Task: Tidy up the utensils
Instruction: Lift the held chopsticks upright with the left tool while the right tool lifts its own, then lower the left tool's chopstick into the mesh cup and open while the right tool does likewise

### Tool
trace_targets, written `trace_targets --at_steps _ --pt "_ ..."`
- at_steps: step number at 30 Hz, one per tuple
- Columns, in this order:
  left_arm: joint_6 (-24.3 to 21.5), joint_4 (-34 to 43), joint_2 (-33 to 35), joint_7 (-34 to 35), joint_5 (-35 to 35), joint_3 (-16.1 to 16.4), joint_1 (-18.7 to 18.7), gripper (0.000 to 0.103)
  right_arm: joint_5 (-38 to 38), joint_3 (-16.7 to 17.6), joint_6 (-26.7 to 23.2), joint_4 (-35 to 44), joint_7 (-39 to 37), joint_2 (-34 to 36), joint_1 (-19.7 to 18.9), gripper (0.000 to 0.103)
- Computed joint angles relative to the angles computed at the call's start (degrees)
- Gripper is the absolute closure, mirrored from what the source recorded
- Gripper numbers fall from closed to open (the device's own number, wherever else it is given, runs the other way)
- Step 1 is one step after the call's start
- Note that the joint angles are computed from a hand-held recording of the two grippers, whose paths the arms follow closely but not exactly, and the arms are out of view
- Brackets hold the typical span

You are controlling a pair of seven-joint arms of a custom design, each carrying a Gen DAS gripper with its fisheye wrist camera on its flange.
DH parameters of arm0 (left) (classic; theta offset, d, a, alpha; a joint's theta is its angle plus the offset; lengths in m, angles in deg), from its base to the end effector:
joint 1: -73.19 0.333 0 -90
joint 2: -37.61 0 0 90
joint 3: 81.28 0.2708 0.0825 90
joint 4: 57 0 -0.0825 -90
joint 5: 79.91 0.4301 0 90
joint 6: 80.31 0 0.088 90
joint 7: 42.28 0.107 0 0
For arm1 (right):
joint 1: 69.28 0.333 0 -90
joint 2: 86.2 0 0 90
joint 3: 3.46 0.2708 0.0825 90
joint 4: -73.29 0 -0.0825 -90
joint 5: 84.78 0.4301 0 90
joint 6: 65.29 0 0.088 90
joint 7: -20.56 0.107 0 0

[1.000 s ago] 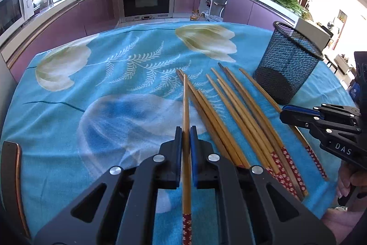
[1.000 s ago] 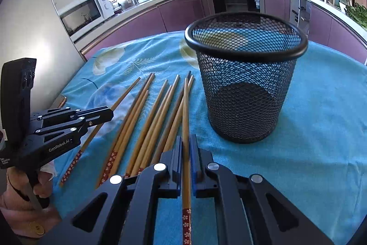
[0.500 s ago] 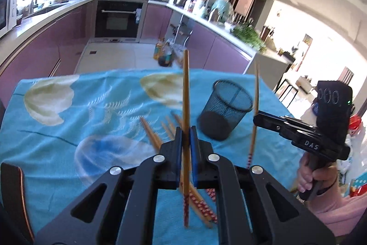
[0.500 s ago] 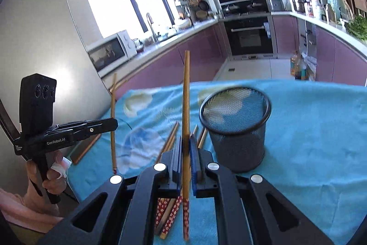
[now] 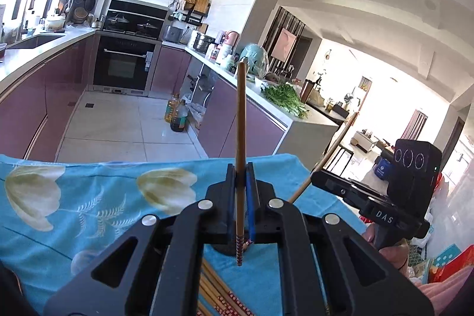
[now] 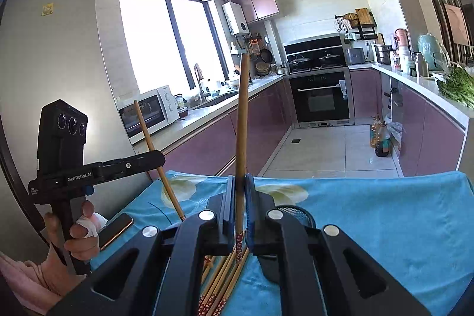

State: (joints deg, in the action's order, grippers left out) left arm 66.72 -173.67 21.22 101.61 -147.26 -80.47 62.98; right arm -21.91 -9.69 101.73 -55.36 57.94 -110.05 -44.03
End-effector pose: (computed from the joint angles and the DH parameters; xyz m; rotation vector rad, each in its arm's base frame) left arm 0.5719 -0.0793 0.6018 -1.3863 1.9566 -1.6161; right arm 0.5219 0.1157 0.5757 -1.5569 1.1702 -0.4738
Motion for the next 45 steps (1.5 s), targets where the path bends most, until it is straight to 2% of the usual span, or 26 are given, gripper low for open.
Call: trace_targets --at_steps 8,12,16,21,27,33,40,45 --pt "2.2 8.5 6.7 0.6 -1.6 -2.8 0.1 0.096 2.2 -1.0 1.9 4.0 -3.5 2.6 -0.1 0.097" --pt "3.4 10.5 9.4 -1.5 2.2 -4.9 0.9 0.096 3.4 -0.5 2.6 6.1 -4.8 5.1 -0.8 0.097" --pt "3.3 11.4 12.2 -4.4 8.1 -6.5 1.7 0.096 -1.5 1.7 2.0 7.0 -0.1 7.8 -3.6 0.097" --pt "1.0 12.7 16.0 -10.3 16.9 -8.2 3.1 0.096 -11.2 4.0 -3.5 7.9 9.4 10.8 -7.6 0.097" --pt "-0.6 15.1 19.4 -12.9 21.0 -9.9 5.0 0.096 -20.9 5.8 -9.4 10.4 18.2 14.2 -10.3 0.097" --pt "-0.9 18.7 22.3 -15.6 24.4 -11.4 6.1 0.095 -23.1 6.5 -9.9 12.9 21.3 16.9 -11.0 0.097" --pt "0.0 19.2 23.4 -18.7 27.4 -12.7 6.7 0.095 -24.6 7.2 -9.7 15.1 23.9 19.5 -11.7 0.097" --pt "-0.1 17.7 22.3 -17.1 24.5 -13.1 7.5 0.079 -25.4 7.6 -8.4 14.9 25.6 19.9 -11.9 0.094"
